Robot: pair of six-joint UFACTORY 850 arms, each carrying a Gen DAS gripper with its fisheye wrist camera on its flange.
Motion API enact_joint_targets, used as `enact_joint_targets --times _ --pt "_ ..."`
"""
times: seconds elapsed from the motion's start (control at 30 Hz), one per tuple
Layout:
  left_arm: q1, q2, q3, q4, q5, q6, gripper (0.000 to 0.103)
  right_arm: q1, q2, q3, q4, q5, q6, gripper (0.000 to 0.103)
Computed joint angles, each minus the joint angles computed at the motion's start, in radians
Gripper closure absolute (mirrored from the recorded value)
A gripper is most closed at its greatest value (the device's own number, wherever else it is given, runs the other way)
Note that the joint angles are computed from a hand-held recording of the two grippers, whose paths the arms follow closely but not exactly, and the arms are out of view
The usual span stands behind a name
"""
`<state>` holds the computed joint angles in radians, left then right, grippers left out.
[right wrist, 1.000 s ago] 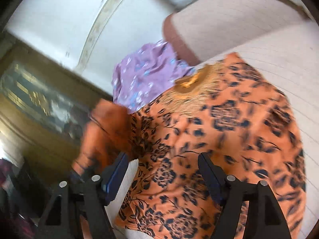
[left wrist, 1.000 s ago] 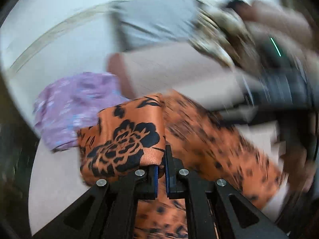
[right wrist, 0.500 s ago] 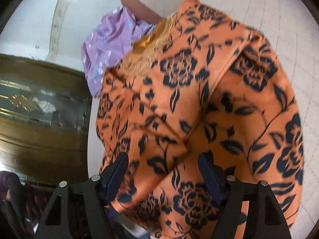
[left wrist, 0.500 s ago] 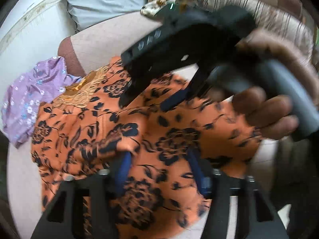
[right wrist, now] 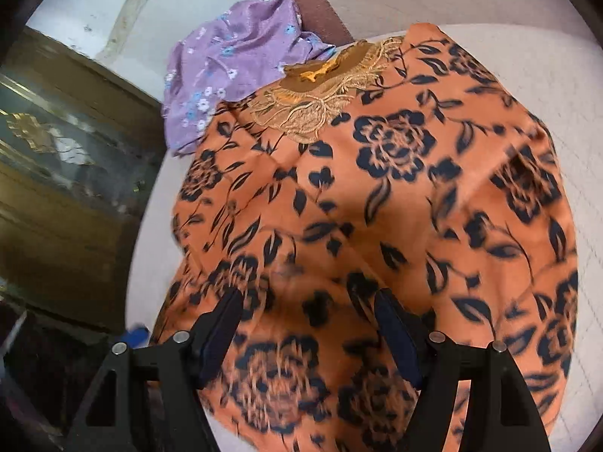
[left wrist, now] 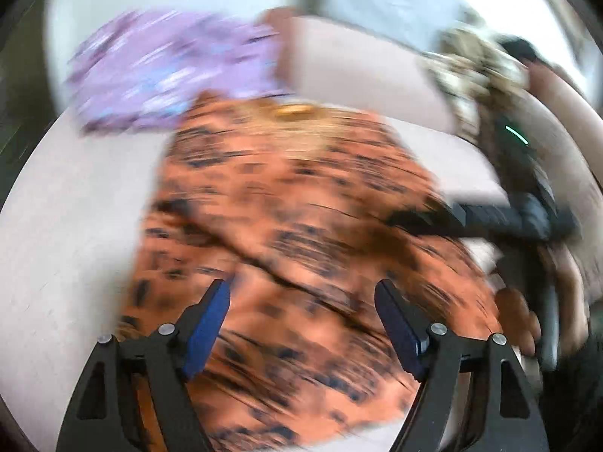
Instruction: Fold small clothes
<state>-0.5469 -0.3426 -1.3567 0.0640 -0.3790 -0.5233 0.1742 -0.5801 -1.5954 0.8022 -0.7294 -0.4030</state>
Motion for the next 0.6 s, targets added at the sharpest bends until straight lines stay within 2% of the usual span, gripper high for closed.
enact_joint_targets --times 0.07,0.1,0.13,0.17,0.23,0.4,0.47,0.6 --pt "0.052 -0.047 -0.046 -0.107 -0.034 0.048 0.023 0.032 -0.056 -0.068 -0.084 -0.007 0.016 0.028" --pt "0.079 -0.069 -0.065 -0.18 -0.052 0.084 0.023 0.046 -0.08 -0.096 -0.157 -0.027 0.058 0.04" --pt "0.091 -0.084 -0.076 -0.21 -0.056 0.097 0.023 0.055 -0.096 -0.112 -0.219 -0.062 0.093 0.078" --pt "0.107 -0.095 -0.08 -0.233 -0.058 0.101 0.023 0.061 -0.092 -0.106 -0.239 -0.068 0.102 0.082" --pt "0.128 -0.095 -0.064 -0.321 -0.042 0.156 0.023 0.064 -0.008 -0.02 -0.235 -0.02 0.059 0.087" --pt "0.14 -0.097 -0.042 -0.502 -0.044 0.278 0.023 0.05 0.221 0.209 -0.267 0.081 0.047 0.088" --pt "0.123 -0.095 -0.036 -0.452 -0.04 0.246 0.023 0.052 0.25 0.272 -0.338 0.105 0.094 0.086" --pt "0.046 -0.067 -0.036 -0.155 -0.017 0.046 0.023 0.044 0.249 0.32 -0.488 0.095 0.345 0.084"
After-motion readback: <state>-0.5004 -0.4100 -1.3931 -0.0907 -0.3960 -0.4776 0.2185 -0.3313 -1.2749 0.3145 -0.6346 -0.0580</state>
